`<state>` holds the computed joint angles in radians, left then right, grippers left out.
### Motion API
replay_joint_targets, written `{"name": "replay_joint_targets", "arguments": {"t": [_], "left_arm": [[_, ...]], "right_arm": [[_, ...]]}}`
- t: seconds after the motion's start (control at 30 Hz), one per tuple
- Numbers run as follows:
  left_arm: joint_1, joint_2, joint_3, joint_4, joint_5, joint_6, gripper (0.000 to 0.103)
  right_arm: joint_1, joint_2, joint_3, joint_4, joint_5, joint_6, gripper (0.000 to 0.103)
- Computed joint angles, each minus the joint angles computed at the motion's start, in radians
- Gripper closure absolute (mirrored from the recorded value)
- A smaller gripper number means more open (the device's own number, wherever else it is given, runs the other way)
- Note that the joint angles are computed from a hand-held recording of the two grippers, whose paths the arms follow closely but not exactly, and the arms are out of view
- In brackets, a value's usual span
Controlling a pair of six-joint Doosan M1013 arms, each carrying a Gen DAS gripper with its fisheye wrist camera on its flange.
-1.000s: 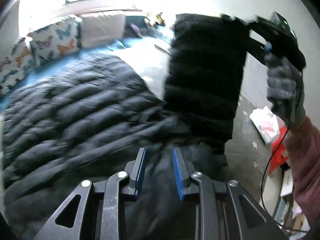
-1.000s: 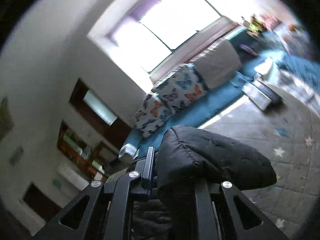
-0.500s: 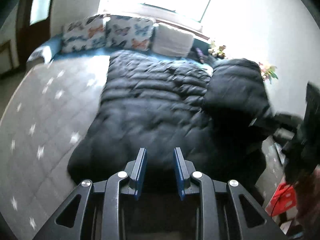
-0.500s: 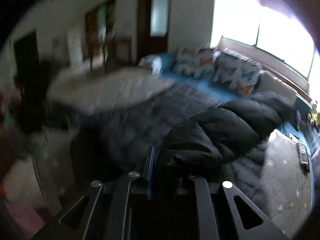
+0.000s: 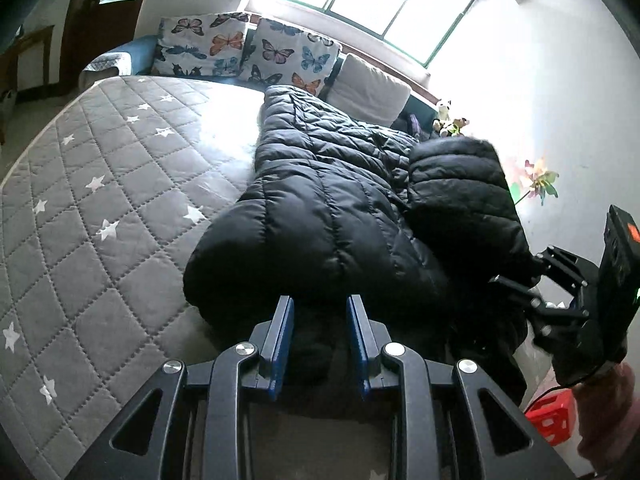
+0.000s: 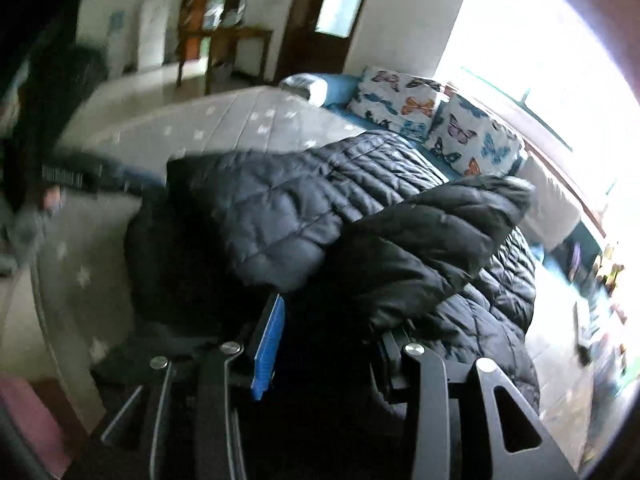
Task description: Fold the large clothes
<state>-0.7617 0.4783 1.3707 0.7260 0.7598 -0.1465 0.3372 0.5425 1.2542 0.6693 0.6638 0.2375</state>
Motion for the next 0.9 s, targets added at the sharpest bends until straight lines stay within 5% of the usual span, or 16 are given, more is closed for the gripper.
{"name": "replay_joint_targets", "arguments": {"t": [0.13, 0.47, 0.6, 0.67, 0.8, 0.9], "left_arm": [[-0.004, -0.01, 0.012, 0.018, 0.002, -0.034, 0.074], [-0.009, -0.024, 0.03, -0.042, 0.047, -0.062, 0.069], [-0.01, -0.019, 0.021, -0.055, 0.066, -0.063, 0.069], [-0.01, -0.016, 0.015, -0.06, 0.072, -0.059, 0.069], [-0.012, -0.014, 0.011, -0.057, 0.067, -0.064, 0.068], [-0.015, -0.012, 0.007, -0.053, 0.068, -0.067, 0.068]], "right_arm": [[-0.003, 0.016, -0.033, 0.027, 0.046, 0.099, 0.058], [-0.07, 0.067, -0.133, 0.114, 0.325, 0.289, 0.057], [-0.104, 0.059, -0.133, 0.189, 0.362, 0.283, 0.057], [-0.118, 0.051, -0.126, 0.222, 0.332, 0.274, 0.056], [-0.094, 0.034, -0.11, 0.029, 0.063, 0.415, 0.051], [-0.07, 0.082, -0.185, -0.167, 0.064, 0.587, 0.051]]}}
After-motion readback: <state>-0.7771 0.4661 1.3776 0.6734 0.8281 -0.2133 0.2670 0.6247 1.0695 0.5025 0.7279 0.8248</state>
